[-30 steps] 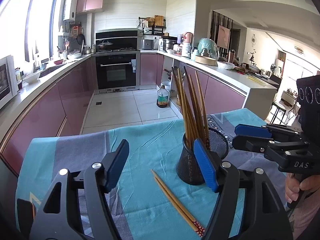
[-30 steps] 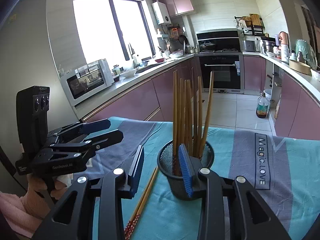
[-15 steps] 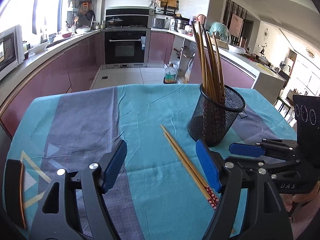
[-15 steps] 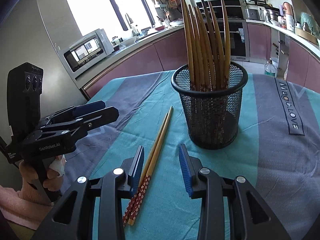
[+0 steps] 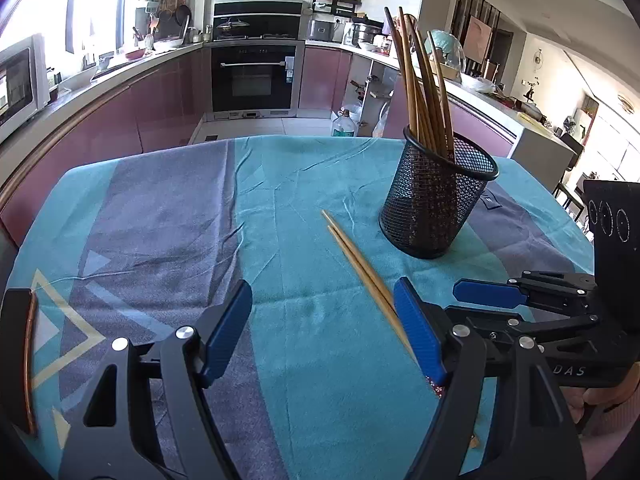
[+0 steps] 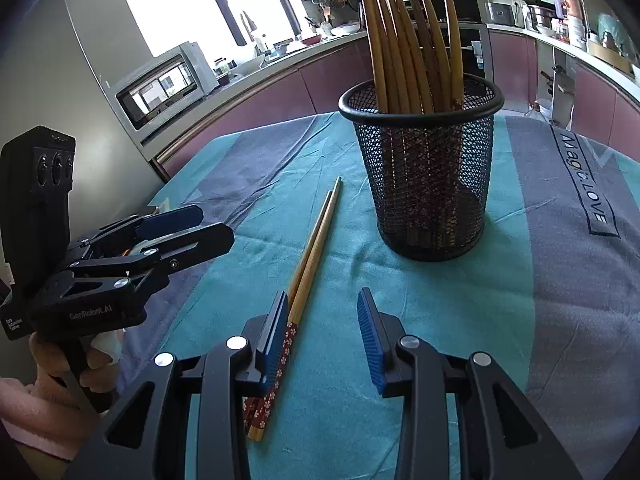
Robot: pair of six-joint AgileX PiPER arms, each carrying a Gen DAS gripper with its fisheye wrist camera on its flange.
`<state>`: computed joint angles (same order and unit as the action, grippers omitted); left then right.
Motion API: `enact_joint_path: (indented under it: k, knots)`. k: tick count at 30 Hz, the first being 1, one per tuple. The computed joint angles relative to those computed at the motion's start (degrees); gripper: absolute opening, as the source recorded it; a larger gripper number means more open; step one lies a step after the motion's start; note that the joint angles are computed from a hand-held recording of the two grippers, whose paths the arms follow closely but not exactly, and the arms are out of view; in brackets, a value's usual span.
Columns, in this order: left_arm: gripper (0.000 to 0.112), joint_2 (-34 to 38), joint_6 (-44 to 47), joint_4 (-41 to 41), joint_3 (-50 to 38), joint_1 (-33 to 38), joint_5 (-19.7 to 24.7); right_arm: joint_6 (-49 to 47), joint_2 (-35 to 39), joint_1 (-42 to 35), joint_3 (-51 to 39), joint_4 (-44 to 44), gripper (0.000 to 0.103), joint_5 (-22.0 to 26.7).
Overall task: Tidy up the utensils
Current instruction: 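Move both open grippers back over the last two chopsticks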
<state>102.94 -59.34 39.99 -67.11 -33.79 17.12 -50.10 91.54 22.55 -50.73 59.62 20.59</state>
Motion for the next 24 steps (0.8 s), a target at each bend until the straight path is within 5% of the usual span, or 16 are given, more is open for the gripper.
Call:
enact_joint_path:
  k: [24]
  knots:
    - [0.073, 1.31, 3.65, -4.78, 0.86, 0.8, -0.75, 14.06, 2.01, 5.14, -1.24, -14.25, 0.023, -3.22]
